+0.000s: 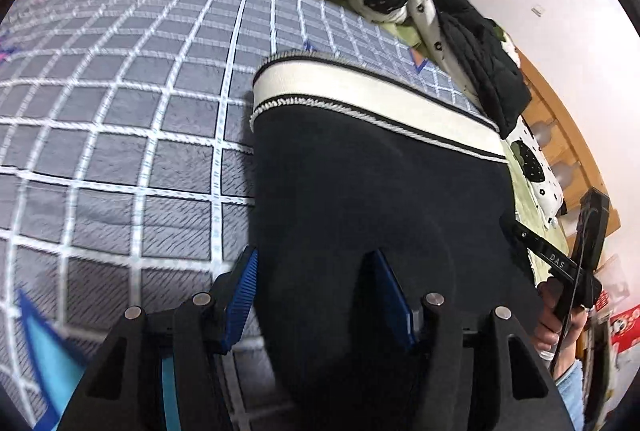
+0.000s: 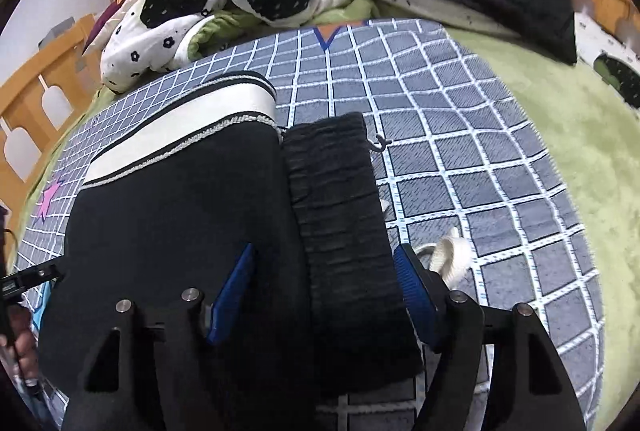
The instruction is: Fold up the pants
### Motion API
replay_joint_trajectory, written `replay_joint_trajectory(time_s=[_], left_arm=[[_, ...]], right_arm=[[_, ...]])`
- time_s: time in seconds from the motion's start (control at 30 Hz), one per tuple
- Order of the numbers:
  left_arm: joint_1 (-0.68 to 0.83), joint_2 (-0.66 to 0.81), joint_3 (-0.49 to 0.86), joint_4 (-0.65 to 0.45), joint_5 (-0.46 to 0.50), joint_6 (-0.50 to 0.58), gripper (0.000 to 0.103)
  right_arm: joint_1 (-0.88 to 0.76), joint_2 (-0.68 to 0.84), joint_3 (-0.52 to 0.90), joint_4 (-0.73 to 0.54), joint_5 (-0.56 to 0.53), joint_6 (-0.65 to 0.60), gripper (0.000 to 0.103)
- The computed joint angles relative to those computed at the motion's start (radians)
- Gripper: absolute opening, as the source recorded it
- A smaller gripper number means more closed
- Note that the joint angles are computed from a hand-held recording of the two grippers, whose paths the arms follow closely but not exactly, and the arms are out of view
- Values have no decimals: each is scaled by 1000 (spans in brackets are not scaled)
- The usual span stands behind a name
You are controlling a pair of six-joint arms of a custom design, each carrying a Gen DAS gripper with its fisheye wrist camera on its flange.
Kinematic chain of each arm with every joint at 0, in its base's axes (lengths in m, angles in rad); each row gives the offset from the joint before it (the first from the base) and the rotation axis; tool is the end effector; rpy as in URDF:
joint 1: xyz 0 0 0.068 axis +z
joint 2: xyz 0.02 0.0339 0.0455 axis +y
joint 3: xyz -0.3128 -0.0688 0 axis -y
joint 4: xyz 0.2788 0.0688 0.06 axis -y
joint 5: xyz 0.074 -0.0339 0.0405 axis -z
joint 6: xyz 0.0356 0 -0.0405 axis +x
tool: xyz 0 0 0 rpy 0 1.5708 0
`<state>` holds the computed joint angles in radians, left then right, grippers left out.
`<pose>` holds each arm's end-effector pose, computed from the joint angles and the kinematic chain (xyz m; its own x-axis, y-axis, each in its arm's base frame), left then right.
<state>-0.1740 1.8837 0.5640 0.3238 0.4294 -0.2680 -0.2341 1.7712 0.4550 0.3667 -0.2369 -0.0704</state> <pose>0.2944 -0.0668 0.0667 -0.8978 -0.0866 -0.4318 0.1479 0.8642 -0.4809 0.2682 -0.0554 0.0770 -0.7955 0.1194 -0.5941 0.0367 0.9881 0.1494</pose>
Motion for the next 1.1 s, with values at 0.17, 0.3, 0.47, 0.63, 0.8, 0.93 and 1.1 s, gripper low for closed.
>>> replay_joint_trajectory(time_s=[0.17, 0.3, 0.47, 0.63, 0.8, 0.93, 1.1], left_arm=[[-22, 51, 34, 28, 0, -22, 47], [-43, -24, -21, 79, -64, -35, 24], [-40, -170, -55, 60, -33, -25, 16], [5, -253, -29, -40, 36, 9, 15], [114, -423, -45, -146, 61, 91, 14], [272, -489, 17, -349, 103, 240, 14], [422, -301, 77, -387, 88, 355, 16]], right_arm=[[30, 64, 33, 28, 21, 27, 68], [-46, 67, 33, 19, -117, 10, 59], [-72, -105, -57, 29, -179, 29, 20], [6, -243, -107, 31, -132, 134, 13], [119, -343, -105, -23, -114, 214, 10], [307, -337, -88, 14, -90, 337, 4], [528, -198, 6, 11, 63, 357, 4]])
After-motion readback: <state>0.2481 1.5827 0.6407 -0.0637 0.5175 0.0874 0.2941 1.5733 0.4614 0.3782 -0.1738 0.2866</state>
